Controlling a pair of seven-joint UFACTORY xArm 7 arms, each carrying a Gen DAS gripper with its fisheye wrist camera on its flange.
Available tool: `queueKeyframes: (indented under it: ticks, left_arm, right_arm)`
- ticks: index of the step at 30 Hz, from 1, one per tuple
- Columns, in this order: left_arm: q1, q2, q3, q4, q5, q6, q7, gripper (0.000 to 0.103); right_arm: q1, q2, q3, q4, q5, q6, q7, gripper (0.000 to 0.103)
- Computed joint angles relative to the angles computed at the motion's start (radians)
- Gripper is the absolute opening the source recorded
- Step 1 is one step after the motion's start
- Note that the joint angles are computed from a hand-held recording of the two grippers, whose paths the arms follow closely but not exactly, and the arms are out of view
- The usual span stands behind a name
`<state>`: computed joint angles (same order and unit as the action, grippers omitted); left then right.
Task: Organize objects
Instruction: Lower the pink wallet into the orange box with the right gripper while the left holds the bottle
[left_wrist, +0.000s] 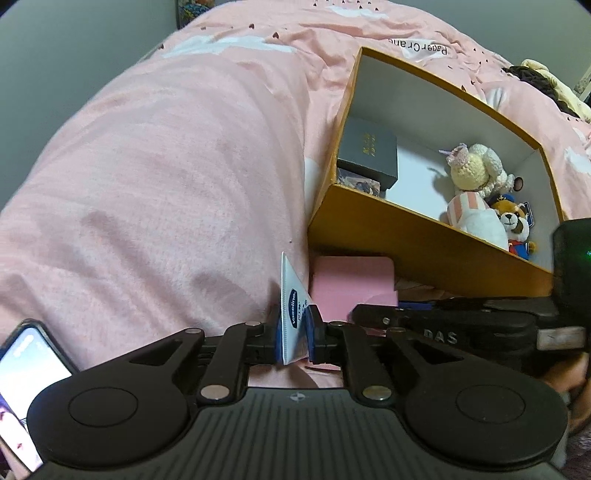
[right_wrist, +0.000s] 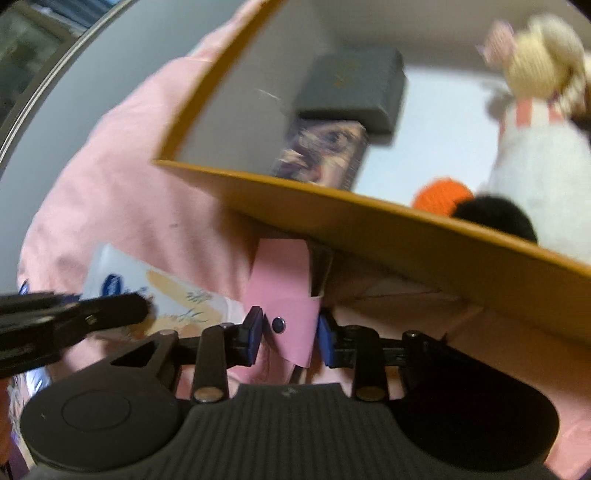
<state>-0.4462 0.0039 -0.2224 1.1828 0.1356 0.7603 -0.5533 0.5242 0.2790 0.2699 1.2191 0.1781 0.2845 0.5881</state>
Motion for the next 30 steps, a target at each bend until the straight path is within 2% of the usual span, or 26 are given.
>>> queueKeyframes:
  ticks: [1, 2, 4, 5, 7, 11, 13, 17, 20, 25, 28, 30]
  left_arm:
    - [-0.001, -0.003, -0.001, 0.001, 0.016, 0.005, -0.008, 0.013]
    - [-0.002, -0.003, -0.002, 0.002, 0.026, 0.009, -0.009, 0.013]
    - [-0.001, -0.004, -0.001, -0.001, 0.02, 0.007, -0.005, 0.013]
    - [-0.001, -0.004, -0.001, -0.003, 0.019, 0.007, -0.006, 0.013]
    - [-0.002, 0.0, -0.002, -0.004, 0.02, 0.004, -0.011, 0.013]
    - [-0.006, 0.004, -0.003, -0.007, 0.033, -0.002, -0.019, 0.013]
    - [-0.006, 0.005, -0.002, -0.01, 0.02, -0.007, -0.014, 0.013]
    - [-0.004, 0.005, 0.001, -0.022, 0.01, -0.026, -0.026, 0.013]
    - [-0.002, -0.015, 0.001, -0.045, -0.003, -0.053, -0.042, 0.012]
    - [0.002, -0.078, -0.001, -0.088, -0.096, -0.123, 0.003, 0.012]
    - [0.003, -0.112, -0.001, -0.097, -0.141, -0.164, 0.036, 0.012]
    - [0.004, -0.128, -0.004, -0.094, -0.157, -0.188, 0.052, 0.012]
  right_arm:
    - [0.01, -0.008, -0.007, 0.003, -0.017, 0.002, 0.01, 0.033]
    - [0.01, -0.015, -0.003, 0.003, -0.005, -0.004, -0.009, 0.024]
    - [-0.049, -0.019, 0.07, 0.011, 0.1, -0.011, -0.107, 0.024]
    - [-0.051, -0.015, 0.075, 0.026, 0.114, 0.004, -0.12, 0.025]
    - [-0.011, -0.005, 0.03, 0.05, 0.061, 0.031, -0.089, 0.025]
    - [0.017, 0.022, 0.003, 0.065, 0.038, 0.021, -0.03, 0.025]
    - [0.004, 0.054, 0.002, 0.093, 0.044, 0.048, -0.022, 0.026]
    - [-0.017, 0.05, 0.016, 0.07, 0.079, 0.048, -0.023, 0.024]
    - [-0.014, 0.01, 0.016, 0.04, 0.08, 0.043, -0.017, 0.024]
    - [-0.004, -0.101, 0.005, -0.04, 0.051, 0.026, -0.004, 0.023]
    - [-0.011, -0.199, 0.01, -0.106, 0.076, 0.024, -0.026, 0.023]
    - [-0.001, -0.251, 0.001, -0.134, 0.025, 0.017, 0.016, 0.023]
